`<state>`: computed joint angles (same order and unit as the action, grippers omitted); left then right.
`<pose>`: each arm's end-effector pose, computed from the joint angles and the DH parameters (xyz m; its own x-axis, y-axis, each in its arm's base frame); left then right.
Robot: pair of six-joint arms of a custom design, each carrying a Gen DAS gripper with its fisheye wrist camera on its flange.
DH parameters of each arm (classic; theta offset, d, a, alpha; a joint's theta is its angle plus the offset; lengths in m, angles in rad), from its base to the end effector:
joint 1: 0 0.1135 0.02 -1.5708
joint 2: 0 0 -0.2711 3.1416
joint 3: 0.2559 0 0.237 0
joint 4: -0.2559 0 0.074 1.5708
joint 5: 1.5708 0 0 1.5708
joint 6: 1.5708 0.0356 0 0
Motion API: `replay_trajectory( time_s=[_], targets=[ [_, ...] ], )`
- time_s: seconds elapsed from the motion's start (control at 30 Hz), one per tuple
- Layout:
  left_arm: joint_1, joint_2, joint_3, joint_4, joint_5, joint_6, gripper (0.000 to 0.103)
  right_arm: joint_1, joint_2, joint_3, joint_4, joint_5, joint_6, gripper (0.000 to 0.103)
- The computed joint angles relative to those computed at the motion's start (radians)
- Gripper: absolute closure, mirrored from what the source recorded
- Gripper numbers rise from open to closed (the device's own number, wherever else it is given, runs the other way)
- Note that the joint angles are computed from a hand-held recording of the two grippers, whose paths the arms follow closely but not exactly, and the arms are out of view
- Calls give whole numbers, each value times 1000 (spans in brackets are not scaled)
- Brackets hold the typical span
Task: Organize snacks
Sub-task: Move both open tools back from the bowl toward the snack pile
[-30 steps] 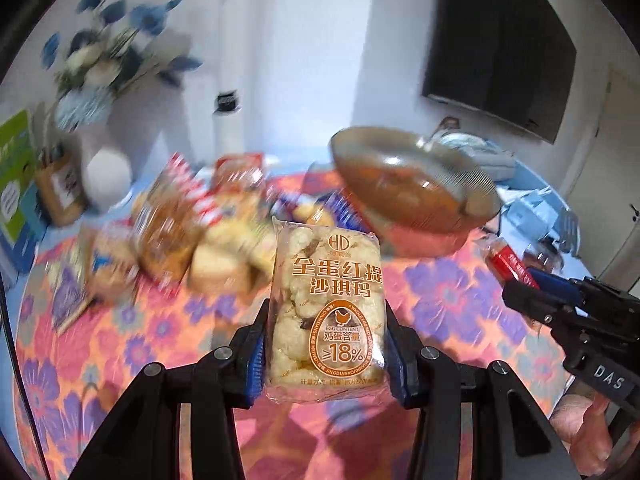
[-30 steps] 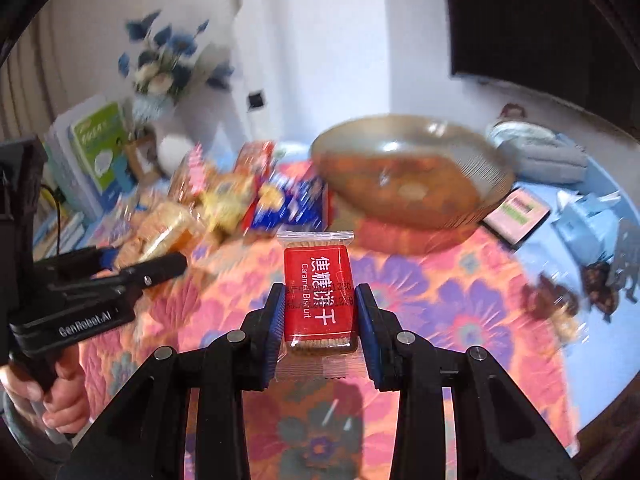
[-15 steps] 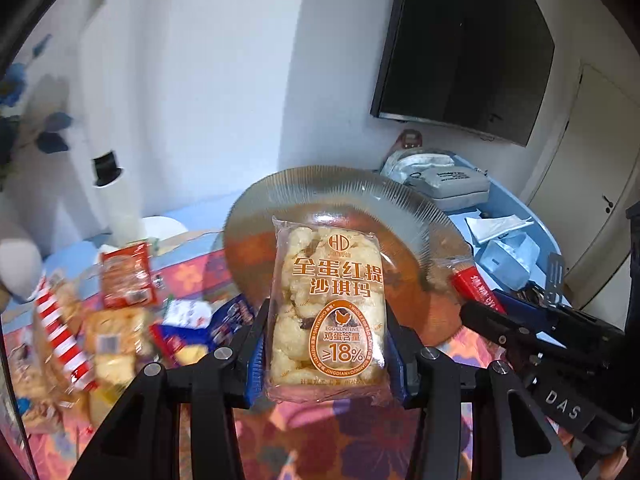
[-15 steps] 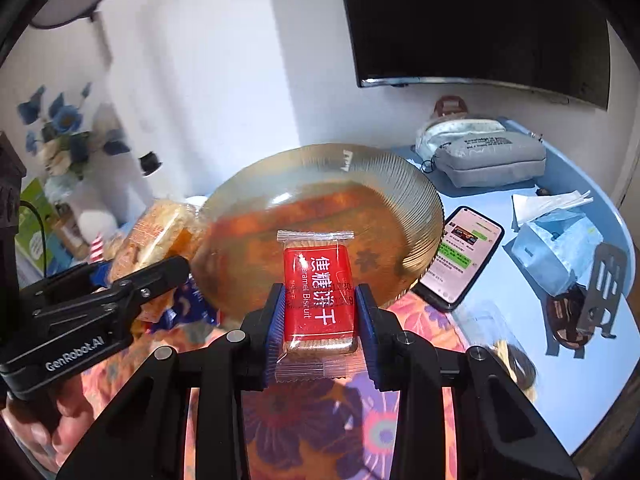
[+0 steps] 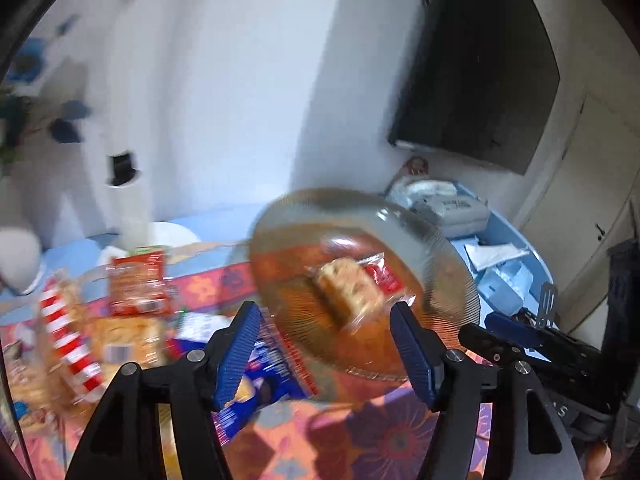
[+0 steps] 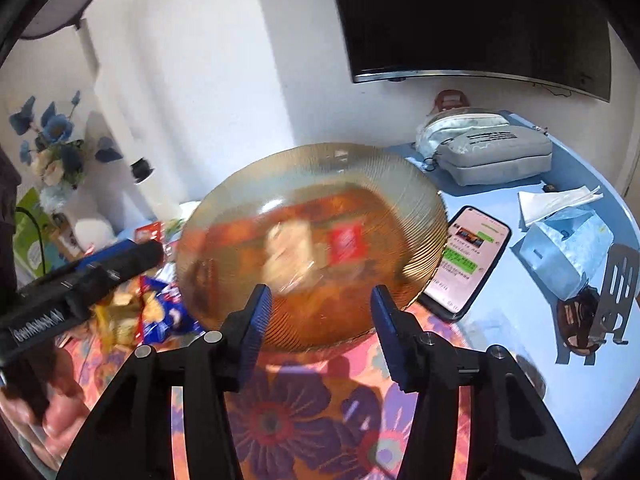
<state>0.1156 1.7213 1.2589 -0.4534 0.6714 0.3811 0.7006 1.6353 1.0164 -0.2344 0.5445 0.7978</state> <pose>0.3549 0.0189 0.2522 -0.6248 0.2206 -0.7490 0.5586 0.7965 -0.2314 0.2624 0.1972 0.2212 -0.6106 0.2861 -0.7385 0.2090 0.9576 0.1981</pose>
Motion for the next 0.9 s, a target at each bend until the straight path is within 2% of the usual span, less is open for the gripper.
replay_trajectory(
  time_s=[0.17, 0.27, 0.4, 0.57, 0.63, 0.7, 0.8, 0.9],
  targets=[
    [189, -101, -73, 3, 48, 51, 38, 93, 33, 50, -5, 5, -5, 53],
    [349, -125, -69, -23, 101, 76, 38, 151, 72, 104, -2, -8, -29, 53],
    [578, -107, 10, -76, 171, 103, 38, 230, 134, 211, -3, 1, -66, 52],
    [818, 42, 179, -120, 215, 139, 34, 305, 261, 383, 36, 2, -137, 41],
    [855, 101, 200, -77, 179, 125, 34, 334, 347, 442, 97, -10, -167, 31],
    [879, 165, 181, 17, 137, 119, 34, 349, 414, 469, 165, -30, -184, 27],
    [869, 273, 177, 94, 84, 112, 34, 368, 552, 539, 246, -62, -251, 26],
    [839, 359, 170, 150, 63, 109, 34, 368, 691, 704, 134, -78, -251, 26]
  ],
)
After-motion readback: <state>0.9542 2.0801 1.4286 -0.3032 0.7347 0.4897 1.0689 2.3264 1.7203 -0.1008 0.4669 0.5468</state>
